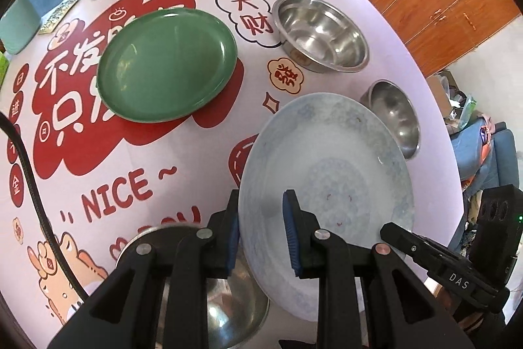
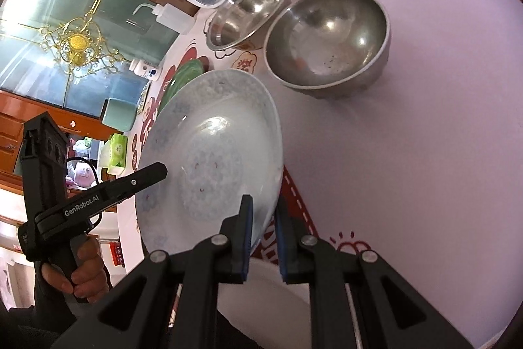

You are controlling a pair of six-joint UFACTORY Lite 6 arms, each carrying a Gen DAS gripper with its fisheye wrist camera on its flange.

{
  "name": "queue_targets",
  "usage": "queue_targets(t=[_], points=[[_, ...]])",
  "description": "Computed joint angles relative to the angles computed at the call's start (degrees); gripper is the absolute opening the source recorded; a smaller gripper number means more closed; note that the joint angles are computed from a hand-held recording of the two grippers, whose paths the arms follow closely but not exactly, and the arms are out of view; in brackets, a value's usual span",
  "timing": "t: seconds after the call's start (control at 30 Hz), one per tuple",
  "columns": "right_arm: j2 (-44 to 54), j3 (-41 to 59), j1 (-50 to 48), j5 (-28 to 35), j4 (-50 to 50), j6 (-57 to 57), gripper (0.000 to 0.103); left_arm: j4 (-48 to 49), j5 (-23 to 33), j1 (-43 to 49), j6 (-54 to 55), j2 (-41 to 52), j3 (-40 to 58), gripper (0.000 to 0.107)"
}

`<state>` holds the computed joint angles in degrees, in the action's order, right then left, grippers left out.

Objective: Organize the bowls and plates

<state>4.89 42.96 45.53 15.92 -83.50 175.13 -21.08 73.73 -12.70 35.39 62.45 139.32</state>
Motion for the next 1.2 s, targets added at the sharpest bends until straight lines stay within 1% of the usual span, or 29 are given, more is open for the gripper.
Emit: queue_targets(t=[0.1,0.3,0.43,0.57,0.8,1.0,1.2], points=[[-1.1,0.7,2.4,2.5,6.2,-4.9,0.012,-1.0,-2.6,1.4,2.4,-6.8,-9.7,0.023],[-2.8,3.0,8.0,9.3,16.5,-12.7,0.012,-3.3,-6.1,3.7,7.0,-17.7,-24.6,0.023],[-3.2,5.1,11.9,14.5,20.7,-15.2,0.012,-4.3,-7.0,5.5,9.9,-23.9,-32.3,0.023],[-2.4,7.8,16.3,19.6,22.8,-15.3,0.012,-5.2,-7.9,7.6,13.5,-29.6,-38.7,0.023],[1.3,15.1,24.4,28.9,27.0,-16.4,0.012,-7.2,-6.8,13.4,21.0,-39.0,-48.3,0.023],[5.8,21.6,30.1,34.9,28.6,-14.6,0.012,-7.2,-5.8,19.2,27.3,-45.8,-56.1,0.023],[11.3,29.1,35.0,39.6,31.5,-14.3,0.013,-6.6,-3.9,25.2,33.9,-50.2,-62.3,0.023]])
